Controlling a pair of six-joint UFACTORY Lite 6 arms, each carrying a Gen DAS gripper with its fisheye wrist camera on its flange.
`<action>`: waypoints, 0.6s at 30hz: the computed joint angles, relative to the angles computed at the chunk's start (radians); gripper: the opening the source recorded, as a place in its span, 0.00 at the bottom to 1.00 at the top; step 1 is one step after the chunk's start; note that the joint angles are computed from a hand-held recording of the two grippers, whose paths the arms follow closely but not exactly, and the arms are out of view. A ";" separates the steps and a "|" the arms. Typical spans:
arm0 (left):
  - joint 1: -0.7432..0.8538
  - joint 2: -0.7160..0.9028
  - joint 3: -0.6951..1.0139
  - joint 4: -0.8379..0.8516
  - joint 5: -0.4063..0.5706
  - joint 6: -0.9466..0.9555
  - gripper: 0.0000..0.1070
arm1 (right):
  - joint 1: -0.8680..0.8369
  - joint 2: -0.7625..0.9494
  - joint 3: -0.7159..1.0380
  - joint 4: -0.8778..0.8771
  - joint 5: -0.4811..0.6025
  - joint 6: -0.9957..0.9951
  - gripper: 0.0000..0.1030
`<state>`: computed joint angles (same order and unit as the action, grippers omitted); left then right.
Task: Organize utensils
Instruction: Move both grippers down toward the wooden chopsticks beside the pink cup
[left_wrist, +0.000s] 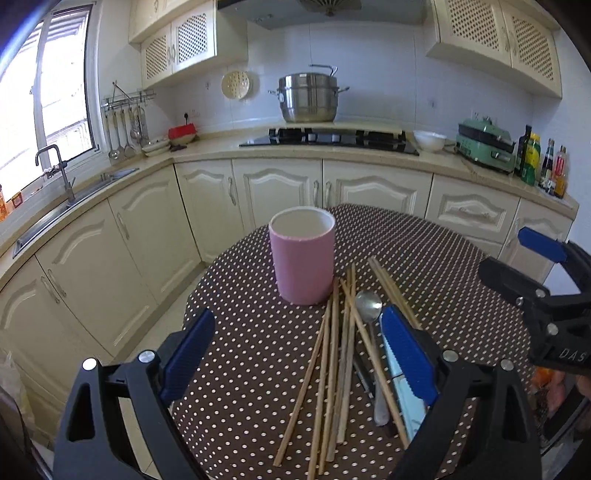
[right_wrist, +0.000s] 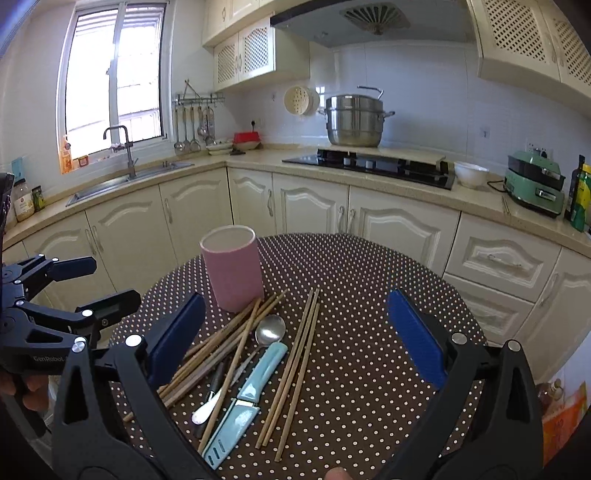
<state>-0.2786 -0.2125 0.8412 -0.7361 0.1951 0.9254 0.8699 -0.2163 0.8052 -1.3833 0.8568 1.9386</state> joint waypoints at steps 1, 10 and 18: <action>0.010 0.049 0.019 0.027 0.002 -0.003 0.84 | -0.023 0.012 -0.002 0.010 -0.028 -0.006 0.94; 0.063 0.399 0.165 0.261 0.036 -0.066 0.60 | -0.178 0.142 -0.017 0.017 -0.206 -0.016 0.94; 0.040 0.553 0.291 0.304 0.089 -0.027 0.55 | -0.280 0.183 -0.034 -0.003 -0.325 -0.014 0.94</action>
